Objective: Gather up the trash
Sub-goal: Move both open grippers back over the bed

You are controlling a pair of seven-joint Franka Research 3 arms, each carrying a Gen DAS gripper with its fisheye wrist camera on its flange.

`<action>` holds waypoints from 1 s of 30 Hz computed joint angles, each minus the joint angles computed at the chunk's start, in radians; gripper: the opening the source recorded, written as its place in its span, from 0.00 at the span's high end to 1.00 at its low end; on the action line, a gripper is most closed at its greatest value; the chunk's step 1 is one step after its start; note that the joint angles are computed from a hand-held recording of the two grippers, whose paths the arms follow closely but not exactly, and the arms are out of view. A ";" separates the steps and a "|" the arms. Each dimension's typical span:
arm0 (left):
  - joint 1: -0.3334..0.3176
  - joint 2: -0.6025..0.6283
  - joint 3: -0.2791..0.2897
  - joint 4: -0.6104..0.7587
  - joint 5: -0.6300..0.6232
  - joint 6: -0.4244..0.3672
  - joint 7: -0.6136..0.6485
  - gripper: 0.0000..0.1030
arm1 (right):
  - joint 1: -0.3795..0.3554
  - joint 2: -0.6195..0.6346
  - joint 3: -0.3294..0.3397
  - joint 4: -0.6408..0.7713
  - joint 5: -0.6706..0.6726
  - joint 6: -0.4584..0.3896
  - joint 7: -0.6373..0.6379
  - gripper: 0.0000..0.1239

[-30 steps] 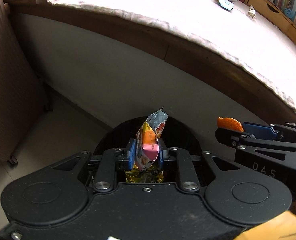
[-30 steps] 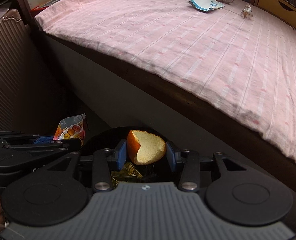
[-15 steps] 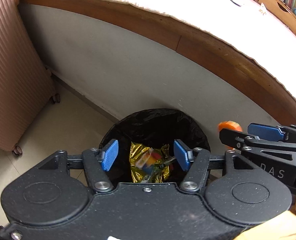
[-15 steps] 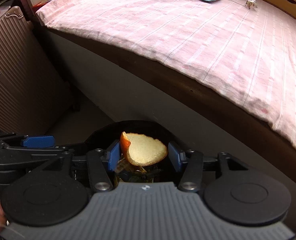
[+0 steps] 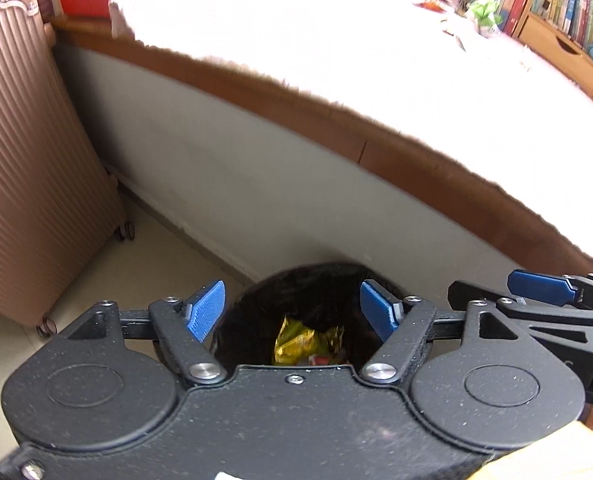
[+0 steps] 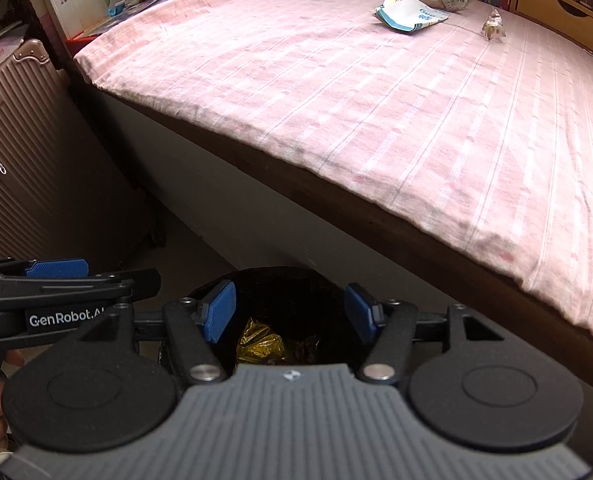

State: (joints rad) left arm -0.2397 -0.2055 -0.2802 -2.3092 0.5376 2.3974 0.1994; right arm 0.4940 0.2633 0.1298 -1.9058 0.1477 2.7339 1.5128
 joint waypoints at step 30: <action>-0.092 0.665 0.130 0.981 0.249 -0.015 0.252 0.13 | -0.082 0.368 -0.163 0.734 -0.144 -0.074 0.144 0.40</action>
